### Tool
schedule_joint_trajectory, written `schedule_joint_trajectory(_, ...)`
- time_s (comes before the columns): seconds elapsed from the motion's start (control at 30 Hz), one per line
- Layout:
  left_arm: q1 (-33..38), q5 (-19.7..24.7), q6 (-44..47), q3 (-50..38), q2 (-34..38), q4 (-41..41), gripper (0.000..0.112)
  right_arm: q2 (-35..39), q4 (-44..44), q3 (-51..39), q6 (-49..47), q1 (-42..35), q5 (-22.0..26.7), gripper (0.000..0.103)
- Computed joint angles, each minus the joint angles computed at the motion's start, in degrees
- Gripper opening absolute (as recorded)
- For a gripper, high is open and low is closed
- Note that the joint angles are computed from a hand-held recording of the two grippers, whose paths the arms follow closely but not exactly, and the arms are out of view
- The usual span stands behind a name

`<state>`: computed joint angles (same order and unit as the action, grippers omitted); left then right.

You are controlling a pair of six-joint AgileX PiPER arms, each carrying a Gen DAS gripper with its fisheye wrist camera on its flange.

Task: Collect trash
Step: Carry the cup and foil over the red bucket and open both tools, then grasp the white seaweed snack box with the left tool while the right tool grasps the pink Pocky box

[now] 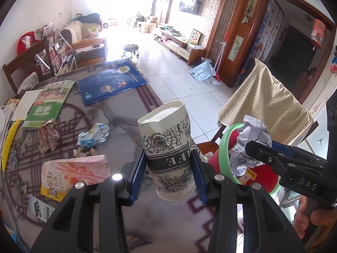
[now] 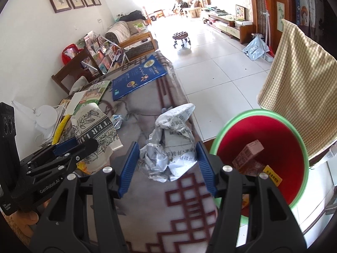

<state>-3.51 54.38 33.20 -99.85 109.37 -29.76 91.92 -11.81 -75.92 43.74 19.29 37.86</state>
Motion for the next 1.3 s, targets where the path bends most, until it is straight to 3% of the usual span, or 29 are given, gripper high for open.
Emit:
schedule_joint_trajectory(0.23,-5.42,0.09,-3.09,-1.77,1.23,1.98,0.04,-4.47,2.65,6.22,-3.14,-6.37,-2.2,0.054)
schedule_joint_trajectory(0.53,-13.33,3.76,-4.77,-8.37,6.18,2.46,0.04,-9.23,4.76,13.5,-5.41,-14.99,-3.58,0.054)
schedule_joint_trajectory(0.97,-20.4,14.1,-9.46,-24.13,16.8,2.13,0.041,-14.75,4.95,21.3,-5.51,-23.91,-3.77,0.054)
schedule_joint_trajectory(1.03,-20.94,13.17,-9.82,-23.74,16.49,2.23,0.052,-14.9,5.11,21.35,-5.71,-24.38,-3.79,0.058)
schedule_joint_trajectory(1.07,-20.66,12.95,-9.62,-23.51,16.41,1.54,0.067,-15.01,4.71,21.38,-5.17,-24.26,-3.76,0.061)
schedule_joint_trajectory(1.1,-20.25,12.09,-9.22,-22.22,15.69,0.33,0.072,-15.12,4.42,21.42,-4.61,-24.07,-3.74,0.065)
schedule_joint_trajectory(1.3,-17.87,9.28,-8.85,-17.83,12.25,-0.04,0.072,-15.54,3.92,21.46,-3.34,-23.61,-4.06,0.07)
